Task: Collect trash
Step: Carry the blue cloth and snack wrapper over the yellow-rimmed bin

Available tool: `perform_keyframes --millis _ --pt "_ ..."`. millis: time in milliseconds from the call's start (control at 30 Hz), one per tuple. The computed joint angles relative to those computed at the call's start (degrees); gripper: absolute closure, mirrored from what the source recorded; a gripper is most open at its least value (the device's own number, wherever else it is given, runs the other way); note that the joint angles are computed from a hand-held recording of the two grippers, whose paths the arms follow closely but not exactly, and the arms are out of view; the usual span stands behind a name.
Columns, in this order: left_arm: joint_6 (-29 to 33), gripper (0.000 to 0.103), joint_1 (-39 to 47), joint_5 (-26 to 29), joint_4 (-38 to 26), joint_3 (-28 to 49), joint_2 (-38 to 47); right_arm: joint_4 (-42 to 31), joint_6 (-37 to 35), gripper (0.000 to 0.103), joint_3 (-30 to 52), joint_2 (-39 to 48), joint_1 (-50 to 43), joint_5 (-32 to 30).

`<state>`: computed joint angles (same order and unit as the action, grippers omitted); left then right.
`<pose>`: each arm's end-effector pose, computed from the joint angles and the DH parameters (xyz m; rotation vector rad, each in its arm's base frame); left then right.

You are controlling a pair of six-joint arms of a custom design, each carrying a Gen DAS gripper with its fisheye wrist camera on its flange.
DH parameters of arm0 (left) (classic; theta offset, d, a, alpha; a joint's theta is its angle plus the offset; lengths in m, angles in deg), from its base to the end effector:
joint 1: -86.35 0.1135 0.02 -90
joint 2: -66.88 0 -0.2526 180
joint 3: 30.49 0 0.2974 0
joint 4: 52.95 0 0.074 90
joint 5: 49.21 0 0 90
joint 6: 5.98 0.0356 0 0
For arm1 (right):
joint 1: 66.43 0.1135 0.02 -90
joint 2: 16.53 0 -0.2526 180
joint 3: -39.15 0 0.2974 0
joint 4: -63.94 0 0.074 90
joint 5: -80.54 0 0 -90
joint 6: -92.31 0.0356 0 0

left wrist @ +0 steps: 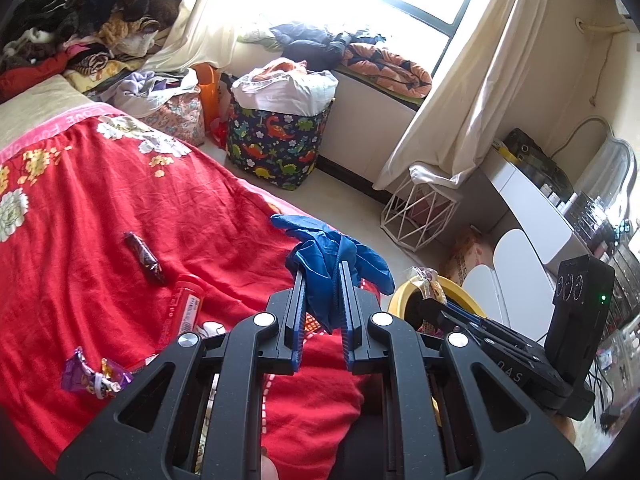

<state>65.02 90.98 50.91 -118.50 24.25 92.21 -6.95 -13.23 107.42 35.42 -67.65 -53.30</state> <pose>0.1389 0.0050 0.3033 -0.3549 2.1816 -0.3343 0.2080 0.0202 0.3148 -0.5826 2.2551 0.8121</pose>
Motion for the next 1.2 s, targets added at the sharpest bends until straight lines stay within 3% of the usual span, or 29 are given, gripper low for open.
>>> perform_keyframes --millis 1200 --pt "-9.94 0.093 -26.68 -17.59 3.44 1.66 4.75 -8.75 -12.12 0.082 3.65 3.45 -19.32 -7.36"
